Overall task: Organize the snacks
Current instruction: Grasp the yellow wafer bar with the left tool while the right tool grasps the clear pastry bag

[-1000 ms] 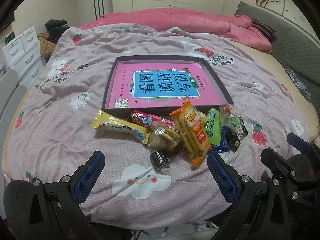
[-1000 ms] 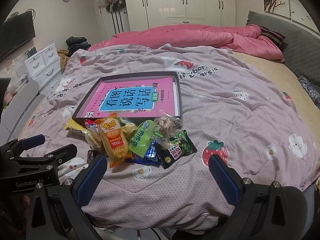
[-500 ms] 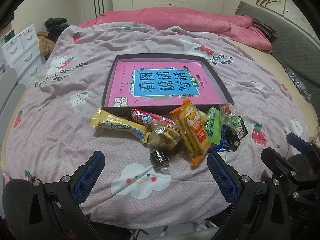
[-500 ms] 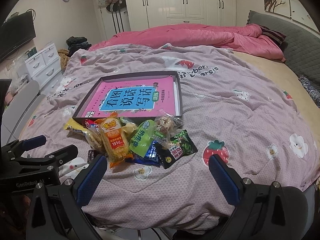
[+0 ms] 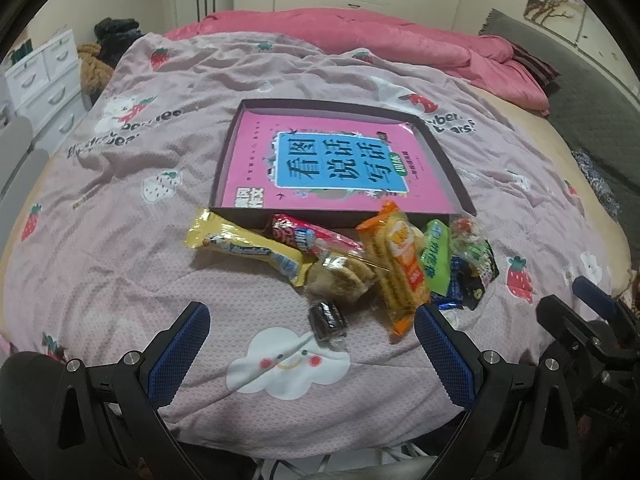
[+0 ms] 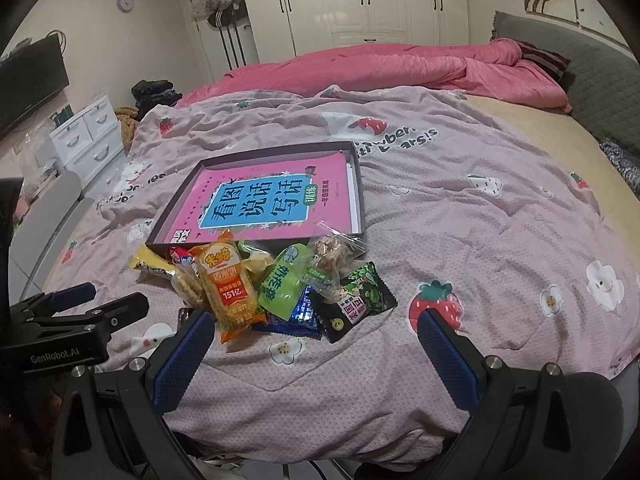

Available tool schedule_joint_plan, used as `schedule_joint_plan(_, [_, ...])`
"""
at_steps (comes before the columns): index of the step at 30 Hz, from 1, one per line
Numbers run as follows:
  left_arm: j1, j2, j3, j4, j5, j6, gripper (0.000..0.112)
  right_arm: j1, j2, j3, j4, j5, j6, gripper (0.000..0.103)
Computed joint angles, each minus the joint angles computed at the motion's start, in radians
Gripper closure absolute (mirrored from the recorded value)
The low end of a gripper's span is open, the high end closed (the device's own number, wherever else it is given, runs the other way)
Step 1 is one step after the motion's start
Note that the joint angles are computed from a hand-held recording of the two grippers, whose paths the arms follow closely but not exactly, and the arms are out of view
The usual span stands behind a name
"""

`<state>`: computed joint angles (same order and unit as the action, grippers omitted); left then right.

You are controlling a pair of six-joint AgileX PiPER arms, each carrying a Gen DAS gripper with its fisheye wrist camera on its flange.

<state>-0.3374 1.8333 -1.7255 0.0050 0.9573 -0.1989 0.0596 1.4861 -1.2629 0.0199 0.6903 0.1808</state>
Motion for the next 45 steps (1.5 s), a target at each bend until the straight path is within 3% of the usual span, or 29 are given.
schedule_joint_plan(7, [0.044, 0.024, -0.032, -0.016, 0.015, 0.001, 0.011, -0.042, 0.033, -0.026, 0.072, 0.007, -0.044, 0.001])
schedule_joint_plan(22, [0.187, 0.179, -0.182, -0.126, 0.107, -0.008, 0.011, -0.065, 0.116, -0.098, 0.056, -0.025, -0.041, 0.001])
schedule_joint_plan(28, [0.226, 0.243, -0.218, -0.215, 0.084, 0.005, 0.011, -0.065, 0.195, -0.162, 0.058, -0.028, -0.048, 0.001])
schedule_joint_plan(32, [0.221, 0.286, -0.258, -0.233, 0.088, 0.015, 0.021, -0.064, 0.228, -0.185, 0.068, -0.025, -0.062, 0.001])
schedule_joint_plan(36, [0.222, 0.333, -0.308, -0.259, 0.101, 0.024, 0.047, -0.066, 0.247, -0.195, 0.073, -0.019, -0.064, 0.001])
schedule_joint_plan(45, [0.202, 0.355, -0.34, -0.282, 0.092, 0.063, 0.053, -0.099, 0.297, -0.232, 0.115, 0.011, -0.049, 0.001])
